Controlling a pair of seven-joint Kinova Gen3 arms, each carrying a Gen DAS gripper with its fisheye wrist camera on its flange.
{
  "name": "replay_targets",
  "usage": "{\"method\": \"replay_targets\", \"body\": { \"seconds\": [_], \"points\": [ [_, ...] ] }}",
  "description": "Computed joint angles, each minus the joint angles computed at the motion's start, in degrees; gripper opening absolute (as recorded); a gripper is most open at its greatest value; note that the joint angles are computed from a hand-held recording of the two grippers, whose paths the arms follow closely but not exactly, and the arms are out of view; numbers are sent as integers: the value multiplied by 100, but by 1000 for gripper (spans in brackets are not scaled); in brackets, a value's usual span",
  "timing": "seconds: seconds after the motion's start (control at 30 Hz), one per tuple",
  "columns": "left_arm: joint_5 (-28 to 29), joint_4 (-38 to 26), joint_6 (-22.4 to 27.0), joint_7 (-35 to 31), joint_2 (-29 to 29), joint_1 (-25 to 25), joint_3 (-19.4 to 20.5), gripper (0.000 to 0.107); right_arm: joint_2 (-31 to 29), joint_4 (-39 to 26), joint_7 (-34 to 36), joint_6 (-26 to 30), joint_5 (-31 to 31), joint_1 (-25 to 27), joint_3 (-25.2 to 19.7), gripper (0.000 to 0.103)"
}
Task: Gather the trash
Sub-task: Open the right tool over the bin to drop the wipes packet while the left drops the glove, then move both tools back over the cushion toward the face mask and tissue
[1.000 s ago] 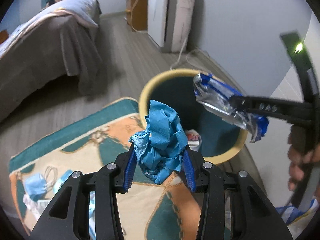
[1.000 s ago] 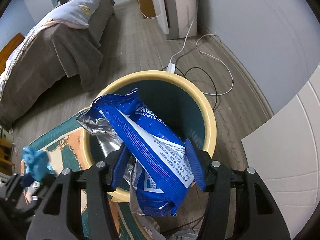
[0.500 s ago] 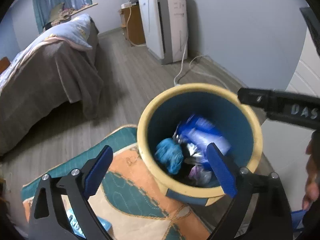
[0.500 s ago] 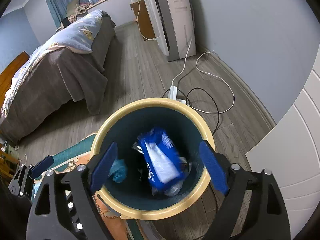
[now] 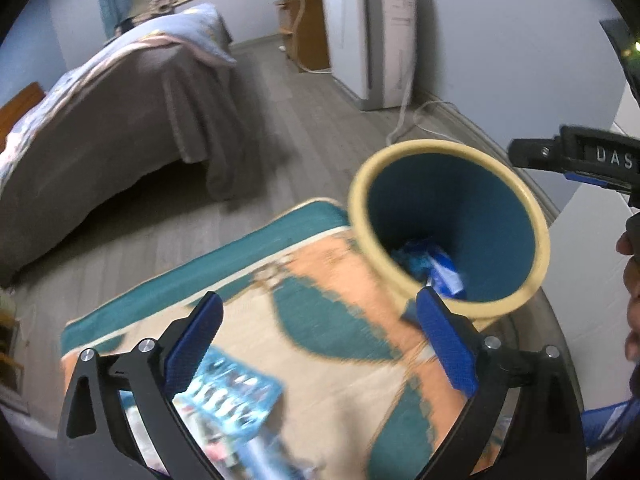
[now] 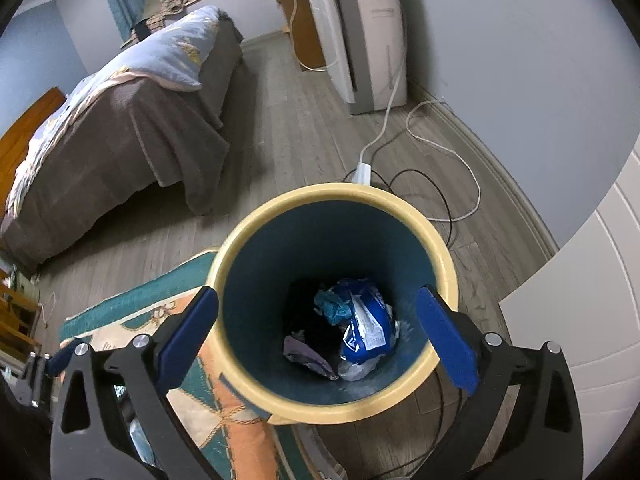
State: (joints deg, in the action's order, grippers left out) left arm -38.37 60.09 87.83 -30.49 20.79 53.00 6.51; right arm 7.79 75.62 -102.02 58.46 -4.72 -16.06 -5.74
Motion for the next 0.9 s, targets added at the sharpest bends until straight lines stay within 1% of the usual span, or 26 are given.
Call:
{"method": "replay_targets", "body": {
  "seconds": [0.07,0.13,0.2,0.4,0.5,0.53,0.6,0.67,0.83,0.9],
  "points": [
    [-73,63,278,165,-153,76,-13,97,-55,-1,-6,32,58,-70,-39,97],
    [-192,78,731,365,-275,188,-14,97,-86,-44,-42,76,125,-171,-90,97],
    [-272,209,985,590,-472,230,58,97,-128,-69,-63,102,236,-286,-139,97],
    [-546,502,1940,1363,-1011,269,403,98,-248,-151,-142,209,914,-813,-352,97],
    [-708,849,2237,1913,-1294,290,666,98,-319,-118,-162,236,1346,-1099,-468,97],
    [-739,1002,2280,2089,-1394,342,698,98,-333,-117,-185,272,1503,-1209,-517,97],
    [-683,1295,2187,2324,-1610,223,857,98,-366,-96,-211,345,1597,-1350,-584,97],
    [-658,1491,2191,2455,-1713,113,993,98,-349,-146,-258,468,1479,-1421,-613,97],
    [-744,1856,2383,2509,-1824,-92,1413,98,-293,-224,-719,706,1142,-1593,-666,97],
    [-621,2028,2261,2669,-2029,-222,1506,98,-265,-249,-851,799,1140,-1716,-724,97]
  ]
}}
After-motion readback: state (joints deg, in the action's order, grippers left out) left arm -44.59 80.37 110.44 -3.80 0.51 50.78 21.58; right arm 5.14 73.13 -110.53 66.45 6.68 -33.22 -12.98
